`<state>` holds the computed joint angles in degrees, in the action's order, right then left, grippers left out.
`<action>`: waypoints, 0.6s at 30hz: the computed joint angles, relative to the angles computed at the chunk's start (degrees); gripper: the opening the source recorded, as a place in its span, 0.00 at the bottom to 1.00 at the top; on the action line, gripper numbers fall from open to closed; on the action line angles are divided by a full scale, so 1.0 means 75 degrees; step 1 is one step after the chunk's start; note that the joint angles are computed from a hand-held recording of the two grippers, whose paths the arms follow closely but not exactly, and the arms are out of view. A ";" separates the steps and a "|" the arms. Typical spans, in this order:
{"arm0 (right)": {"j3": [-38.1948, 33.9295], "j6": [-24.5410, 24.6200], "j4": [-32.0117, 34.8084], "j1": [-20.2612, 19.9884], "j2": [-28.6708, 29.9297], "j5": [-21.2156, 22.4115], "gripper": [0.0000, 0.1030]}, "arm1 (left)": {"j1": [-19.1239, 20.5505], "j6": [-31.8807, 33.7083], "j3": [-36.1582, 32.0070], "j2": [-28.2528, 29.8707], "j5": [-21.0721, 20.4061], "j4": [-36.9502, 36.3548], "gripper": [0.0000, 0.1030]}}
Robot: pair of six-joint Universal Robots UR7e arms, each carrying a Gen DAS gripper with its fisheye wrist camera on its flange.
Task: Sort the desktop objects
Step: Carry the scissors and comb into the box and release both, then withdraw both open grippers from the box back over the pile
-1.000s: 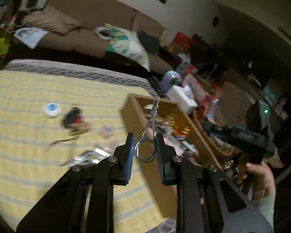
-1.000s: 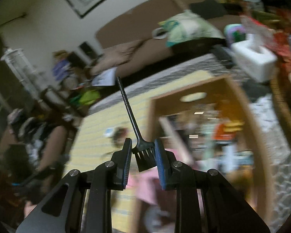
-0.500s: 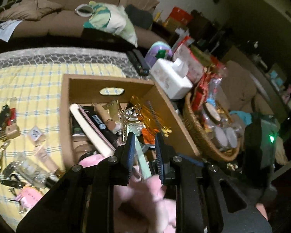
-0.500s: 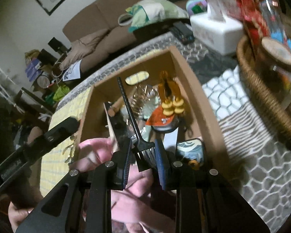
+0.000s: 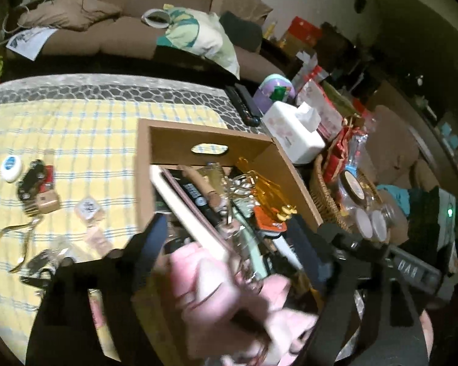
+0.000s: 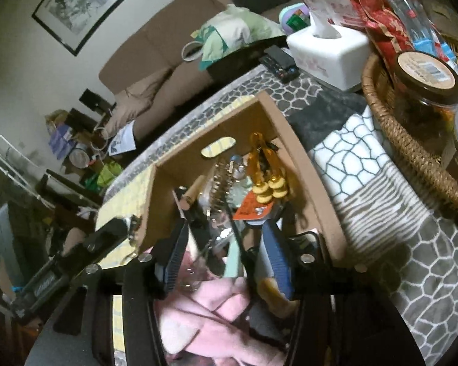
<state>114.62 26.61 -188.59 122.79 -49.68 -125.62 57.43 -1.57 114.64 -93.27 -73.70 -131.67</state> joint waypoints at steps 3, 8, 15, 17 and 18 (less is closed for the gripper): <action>-0.0247 -0.0160 0.0034 0.0192 0.0136 -0.0017 0.70 | -0.0037 0.0190 -0.0033 -0.0364 0.0421 0.0291 0.97; -0.0922 -0.0460 0.0421 0.0565 0.0589 -0.0070 0.84 | -0.0131 0.0733 0.0026 -0.1022 0.1459 0.0730 1.00; -0.2081 -0.0818 0.1564 0.1049 0.1448 -0.0538 1.00 | 0.0188 0.0956 -0.0137 -0.1652 0.1988 0.1253 1.00; -0.2311 -0.0755 0.1753 0.1140 0.1661 -0.0572 1.00 | 0.0326 0.1028 -0.0211 -0.1764 0.2060 0.1334 1.00; -0.2373 -0.0740 0.1797 0.1148 0.1720 -0.0538 1.00 | 0.0404 0.1060 -0.0260 -0.1799 0.2069 0.1369 1.00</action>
